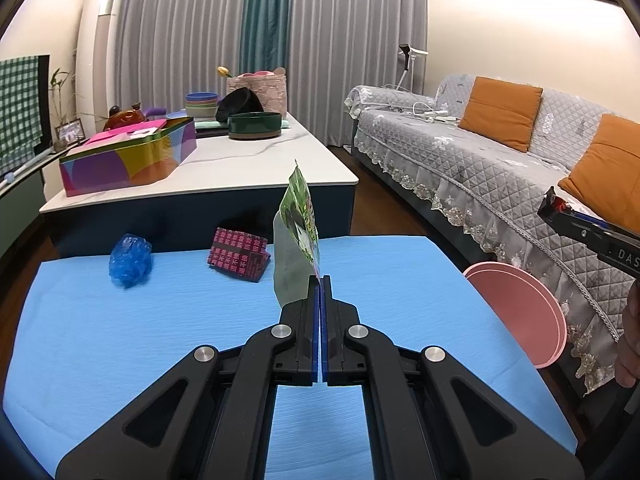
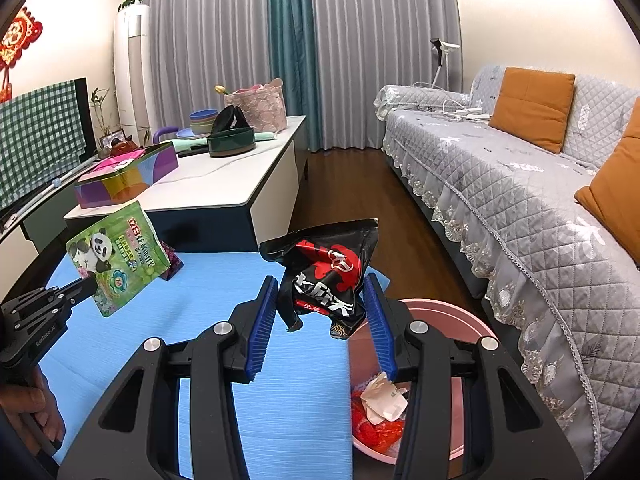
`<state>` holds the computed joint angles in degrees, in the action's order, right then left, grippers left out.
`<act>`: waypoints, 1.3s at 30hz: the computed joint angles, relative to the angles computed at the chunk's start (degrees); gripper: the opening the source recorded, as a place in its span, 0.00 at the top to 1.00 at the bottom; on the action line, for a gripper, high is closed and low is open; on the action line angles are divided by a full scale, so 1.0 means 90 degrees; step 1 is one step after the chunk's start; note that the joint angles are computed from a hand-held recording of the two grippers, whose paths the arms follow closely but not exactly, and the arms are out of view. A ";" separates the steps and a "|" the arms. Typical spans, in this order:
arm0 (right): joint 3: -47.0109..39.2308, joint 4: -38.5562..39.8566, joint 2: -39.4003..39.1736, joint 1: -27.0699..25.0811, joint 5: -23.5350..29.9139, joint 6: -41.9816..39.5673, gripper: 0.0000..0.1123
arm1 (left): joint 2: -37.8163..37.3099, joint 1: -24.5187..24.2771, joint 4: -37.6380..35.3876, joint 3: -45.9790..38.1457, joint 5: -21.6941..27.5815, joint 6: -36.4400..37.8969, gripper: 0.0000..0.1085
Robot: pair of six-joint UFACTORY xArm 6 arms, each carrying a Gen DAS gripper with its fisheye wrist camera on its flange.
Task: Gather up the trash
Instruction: 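Carry the green packet and black-red bag over the pink bin with both tools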
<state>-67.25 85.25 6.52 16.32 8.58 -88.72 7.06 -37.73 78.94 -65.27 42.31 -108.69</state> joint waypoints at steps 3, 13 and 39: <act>-0.0001 0.0045 0.0004 -0.0052 0.0001 -0.0051 0.60 | 0.0077 0.0009 0.0024 -0.0089 -0.0059 0.0037 1.00; -0.0013 0.0310 0.0004 -0.0295 -0.0018 -0.0307 0.60 | 0.0478 -0.0113 0.0019 -0.0560 -0.0179 0.0216 1.00; -0.0413 -0.0805 0.0662 -0.1186 0.0067 0.1083 0.60 | 0.3094 -0.0324 -0.1181 -0.4123 -0.1144 0.2285 1.00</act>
